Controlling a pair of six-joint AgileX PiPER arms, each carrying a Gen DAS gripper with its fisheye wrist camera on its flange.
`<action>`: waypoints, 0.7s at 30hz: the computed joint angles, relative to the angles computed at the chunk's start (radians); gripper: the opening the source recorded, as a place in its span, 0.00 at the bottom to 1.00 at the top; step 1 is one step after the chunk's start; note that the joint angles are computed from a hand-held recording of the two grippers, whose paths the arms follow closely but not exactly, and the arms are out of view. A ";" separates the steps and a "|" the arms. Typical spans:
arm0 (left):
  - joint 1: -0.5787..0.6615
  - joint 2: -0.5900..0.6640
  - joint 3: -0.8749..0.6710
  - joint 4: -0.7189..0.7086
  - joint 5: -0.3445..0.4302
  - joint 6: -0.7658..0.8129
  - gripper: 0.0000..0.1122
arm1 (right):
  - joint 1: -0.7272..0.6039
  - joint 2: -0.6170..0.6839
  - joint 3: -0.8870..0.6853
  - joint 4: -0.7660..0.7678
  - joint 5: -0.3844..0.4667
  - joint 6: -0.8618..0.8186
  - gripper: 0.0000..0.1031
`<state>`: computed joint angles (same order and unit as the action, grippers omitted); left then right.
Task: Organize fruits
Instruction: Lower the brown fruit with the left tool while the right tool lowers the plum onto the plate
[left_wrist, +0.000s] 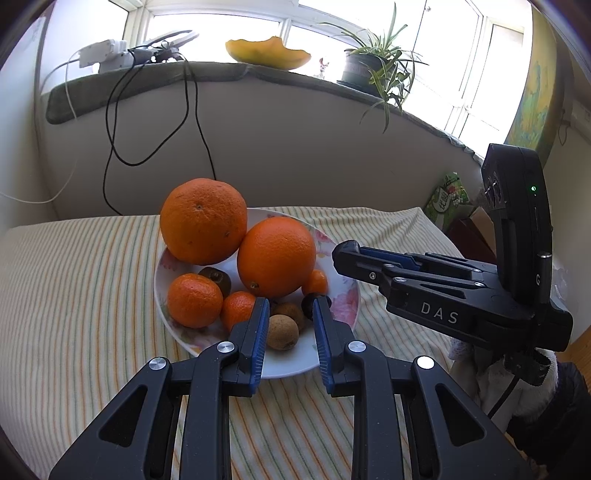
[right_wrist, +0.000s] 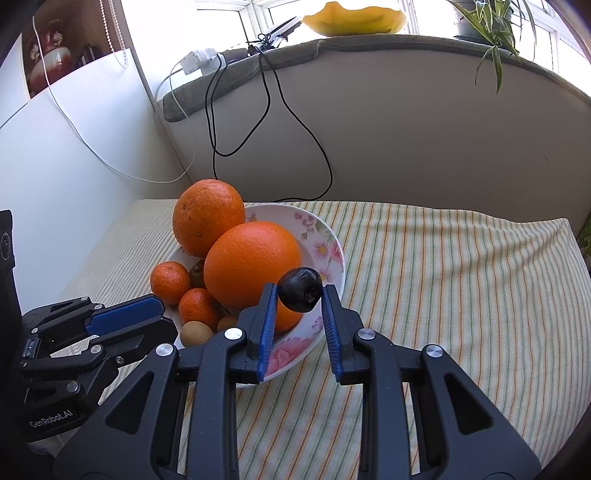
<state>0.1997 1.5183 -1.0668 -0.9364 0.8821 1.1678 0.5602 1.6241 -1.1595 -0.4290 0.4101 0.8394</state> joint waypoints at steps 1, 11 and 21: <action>0.001 -0.001 0.001 0.000 0.000 0.000 0.21 | 0.000 0.000 0.000 0.002 0.001 -0.001 0.26; 0.014 -0.026 0.018 -0.005 0.005 0.002 0.26 | 0.030 -0.027 0.010 -0.081 0.016 0.082 0.54; 0.052 -0.058 0.038 -0.018 0.029 0.021 0.30 | 0.060 -0.059 0.031 -0.135 0.040 0.154 0.59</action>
